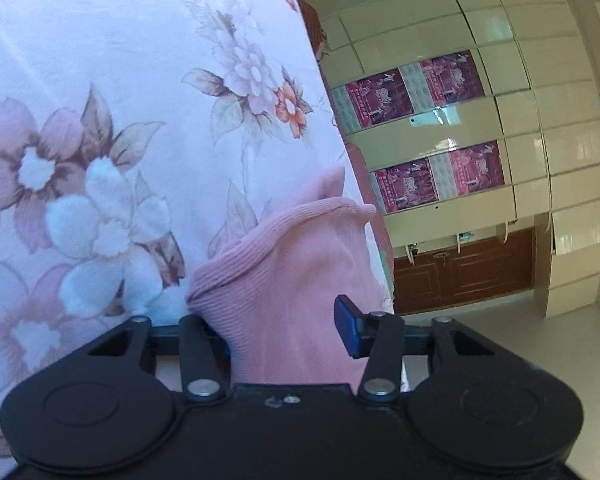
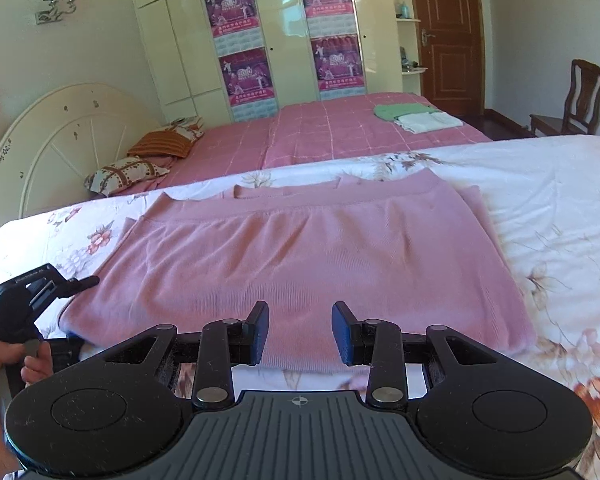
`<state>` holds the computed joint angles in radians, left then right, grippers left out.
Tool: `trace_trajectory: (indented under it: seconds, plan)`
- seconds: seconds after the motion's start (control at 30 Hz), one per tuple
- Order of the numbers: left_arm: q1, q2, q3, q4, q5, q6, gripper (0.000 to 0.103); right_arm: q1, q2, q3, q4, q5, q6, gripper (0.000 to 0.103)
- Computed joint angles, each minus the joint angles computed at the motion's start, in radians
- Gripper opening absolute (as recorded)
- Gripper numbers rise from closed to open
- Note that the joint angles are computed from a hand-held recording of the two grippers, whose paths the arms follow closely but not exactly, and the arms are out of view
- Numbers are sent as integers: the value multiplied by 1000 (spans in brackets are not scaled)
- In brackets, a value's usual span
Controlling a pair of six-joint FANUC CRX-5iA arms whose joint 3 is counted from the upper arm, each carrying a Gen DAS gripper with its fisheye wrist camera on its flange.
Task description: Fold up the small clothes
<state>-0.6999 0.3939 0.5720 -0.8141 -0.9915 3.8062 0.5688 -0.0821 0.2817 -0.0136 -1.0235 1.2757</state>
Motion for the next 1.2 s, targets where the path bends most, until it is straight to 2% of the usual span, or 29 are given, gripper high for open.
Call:
trace_trajectory:
  seconds: [0.03,0.07,0.1,0.13,0.17,0.33,0.47,0.53,0.57,0.67,0.73,0.8,0.83,0.87,0.9,0.97,1.07,1.1,1.2]
  plan:
    - [3,10,14,11,-8,-47,36,-10,17,14,-21,10,19,36]
    - [12,13,14,28,-4,-76,15,-16,32,26,-37,18,33,35]
    - [21,8,-7,37,17,-65,8,-24,55,45,-56,23,56,26]
    - [21,-14,-53,13,60,-2,8,-37,83,78,-93,8,89,1]
    - [22,-22,-66,3,74,19,7,-42,105,102,-109,-1,102,1]
    - [-42,-17,-8,-107,-6,-16,7,-56,178,172,-187,15,203,0]
    - [-38,6,8,-67,-49,-23,12,-84,230,217,-285,-5,268,0]
    - [-49,-5,-21,-97,-48,33,12,-102,283,273,-336,-91,305,0]
    - [-47,-4,-18,-90,-51,26,12,-101,307,285,-329,-127,306,0]
    - [-38,2,3,-60,-69,-17,13,-124,292,260,-374,-103,338,0]
    - [-40,4,6,-60,-81,-12,13,-148,260,230,-432,-49,365,0]
    - [-37,13,24,-48,-99,-28,13,-161,285,260,-469,-91,379,0]
    - [-31,17,32,-33,-105,-48,13,-151,307,277,-447,-118,374,0]
    - [-25,19,40,-20,-108,-66,12,-159,297,257,-471,-91,402,0]
    - [-19,18,44,-3,-108,-99,9,-168,303,268,-487,-104,413,0]
    - [-11,36,93,30,-148,-201,8,-193,320,300,-525,-144,418,0]
    - [-43,70,190,-29,-181,-296,7,-238,324,317,-588,-175,413,0]
    - [-53,97,252,-36,-197,-371,7,-252,312,307,-595,-166,405,0]
    - [-55,185,424,11,-181,-584,7,-317,277,276,-633,-140,354,0]
